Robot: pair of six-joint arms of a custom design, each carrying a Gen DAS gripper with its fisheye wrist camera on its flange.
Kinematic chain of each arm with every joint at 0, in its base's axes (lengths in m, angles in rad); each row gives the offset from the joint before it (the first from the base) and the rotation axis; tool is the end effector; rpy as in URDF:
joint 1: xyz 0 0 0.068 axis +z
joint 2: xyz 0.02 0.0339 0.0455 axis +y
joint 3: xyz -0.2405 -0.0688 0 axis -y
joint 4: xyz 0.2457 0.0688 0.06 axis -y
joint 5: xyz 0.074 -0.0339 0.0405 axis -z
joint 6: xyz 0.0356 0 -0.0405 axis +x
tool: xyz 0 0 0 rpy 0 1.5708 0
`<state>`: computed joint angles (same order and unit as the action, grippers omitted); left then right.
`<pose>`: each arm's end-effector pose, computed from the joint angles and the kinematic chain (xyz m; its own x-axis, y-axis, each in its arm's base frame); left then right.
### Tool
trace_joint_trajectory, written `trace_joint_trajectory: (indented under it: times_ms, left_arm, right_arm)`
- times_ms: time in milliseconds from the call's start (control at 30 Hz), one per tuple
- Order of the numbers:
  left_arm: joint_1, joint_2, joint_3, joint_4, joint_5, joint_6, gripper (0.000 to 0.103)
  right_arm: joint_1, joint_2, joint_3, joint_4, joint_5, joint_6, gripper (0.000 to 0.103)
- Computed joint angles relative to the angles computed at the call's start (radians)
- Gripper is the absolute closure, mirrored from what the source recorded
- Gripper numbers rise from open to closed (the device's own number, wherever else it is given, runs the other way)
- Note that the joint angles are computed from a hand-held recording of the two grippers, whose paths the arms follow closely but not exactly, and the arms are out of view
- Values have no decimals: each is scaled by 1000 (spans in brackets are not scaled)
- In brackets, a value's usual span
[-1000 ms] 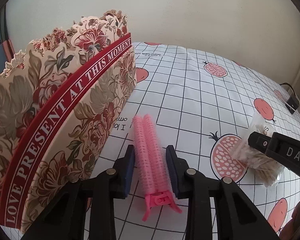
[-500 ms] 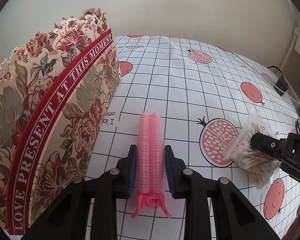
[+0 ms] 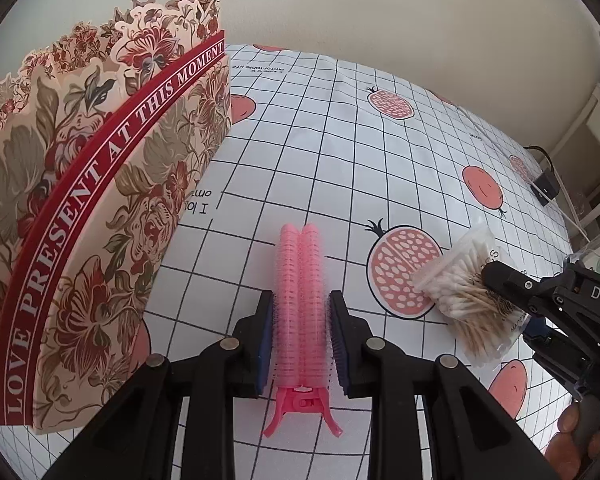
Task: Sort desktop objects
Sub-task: 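Lift and carry the swab bag and pink roller over the floral box with both tools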
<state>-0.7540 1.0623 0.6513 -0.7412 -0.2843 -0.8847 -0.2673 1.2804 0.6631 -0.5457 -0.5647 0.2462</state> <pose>0.1498 -0.1270 0.1816 -0.8660 -0.2055 -0.4558 -0.1517 0.9766 -0.1522 0.2244 -0.0417 0.1551 -0.8542 0.4474 -0.2649 0.2337 0.7855 0.5731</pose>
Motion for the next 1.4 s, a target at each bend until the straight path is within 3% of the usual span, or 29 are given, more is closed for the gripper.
trace_joint_trajectory:
  times_ms: [600, 900, 1400]
  left_arm:
    - [-29, -18, 17, -12, 12, -89, 76]
    - [-34, -52, 51, -27, -5, -80, 76]
    - [-67, -177, 191, -112, -109, -50, 76]
  right_arm:
    - [-126, 26, 17, -31, -91, -39, 77]
    - [-150, -1, 24, -55, -91, -53, 79]
    - [-168, -174, 110, -112, -159, 0, 79]
